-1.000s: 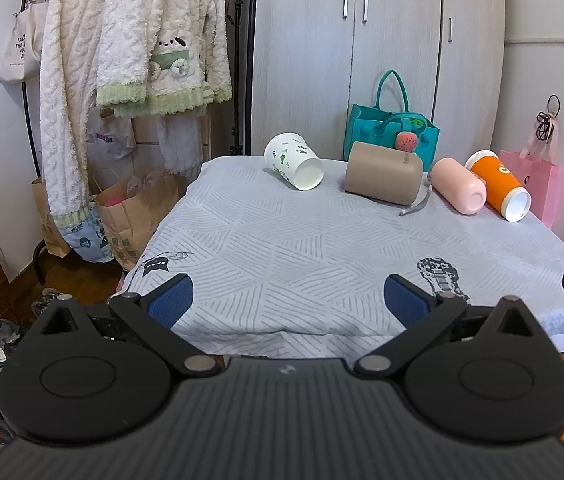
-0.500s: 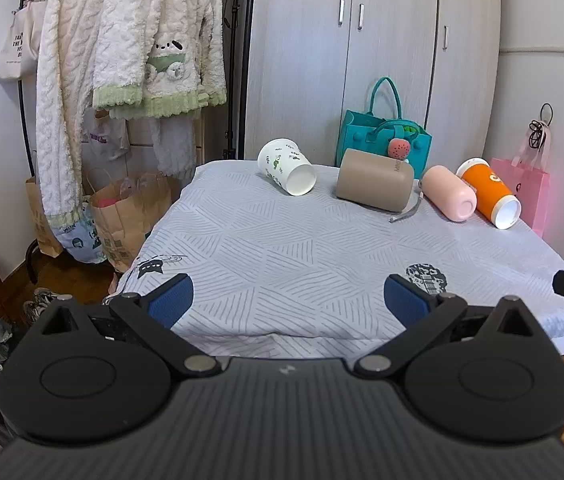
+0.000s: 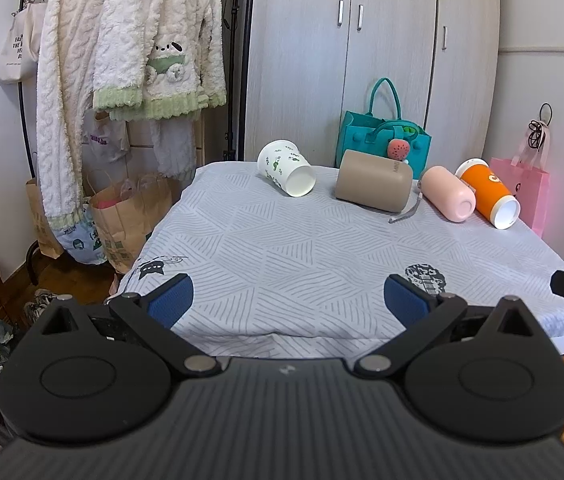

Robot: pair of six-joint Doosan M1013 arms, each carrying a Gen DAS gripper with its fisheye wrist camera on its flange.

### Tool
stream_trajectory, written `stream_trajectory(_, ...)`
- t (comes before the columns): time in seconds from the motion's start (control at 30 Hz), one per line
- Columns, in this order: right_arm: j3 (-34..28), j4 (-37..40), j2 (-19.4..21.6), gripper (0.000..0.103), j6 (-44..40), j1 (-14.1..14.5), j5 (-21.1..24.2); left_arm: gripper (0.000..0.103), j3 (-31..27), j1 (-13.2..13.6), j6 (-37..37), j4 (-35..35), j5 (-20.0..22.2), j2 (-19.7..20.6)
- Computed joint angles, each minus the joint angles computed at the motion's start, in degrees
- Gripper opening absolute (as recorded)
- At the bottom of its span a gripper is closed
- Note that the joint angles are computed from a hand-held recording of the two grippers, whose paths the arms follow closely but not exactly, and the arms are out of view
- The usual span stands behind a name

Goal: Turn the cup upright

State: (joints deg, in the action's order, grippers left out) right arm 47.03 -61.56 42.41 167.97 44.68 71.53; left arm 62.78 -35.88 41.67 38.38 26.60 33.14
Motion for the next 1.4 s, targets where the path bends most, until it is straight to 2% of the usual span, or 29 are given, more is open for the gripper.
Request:
stream_trajectory(0.63,0.1,1.0,-0.1,0.103,-0.5,-0.2,-1.0,0.103,0.5,0.0,-0.7,0.2,0.0,-0.2)
stream_trajectory(0.83,0.7,1.8,-0.5,0.103,-0.5,-0.5,-2.1,0.103,0.1,0.2,1.0,-2.5,0.3,-0.1)
stream_trajectory(1.0,6.8,3.3,-4.9,0.103,-0.3,-1.3,-12.5,0.103,-4.0,0.5,8.1,-9.8,3.3,1.2)
stream_trajectory(1.1,9.7,4.8,-7.4,0.103,-3.6,-2.1,-18.6,0.103,-6.9,1.1,16.0,-19.2,4.7,2.1)
stream_trajectory(1.17,13.1,3.8,-9.4,0.103,-2.9,-2.8,-24.9,0.103,-9.4,1.5,22.4,-26.2,5.8,3.0)
stream_trajectory(1.23,16.0,2.0,-11.2,0.103,-0.9,-3.6,-30.3,0.103,-11.4,1.5,25.2,-28.8,6.1,3.7)
stream_trajectory(1.27,16.2,3.5,-11.6,0.103,-2.6,-4.1,-31.5,0.103,-12.8,1.4,26.5,-29.6,6.5,4.3)
stream_trajectory(1.4,13.4,10.1,-11.1,0.103,-12.6,-5.4,-31.4,0.103,-20.0,1.0,32.4,-34.0,10.3,7.6)
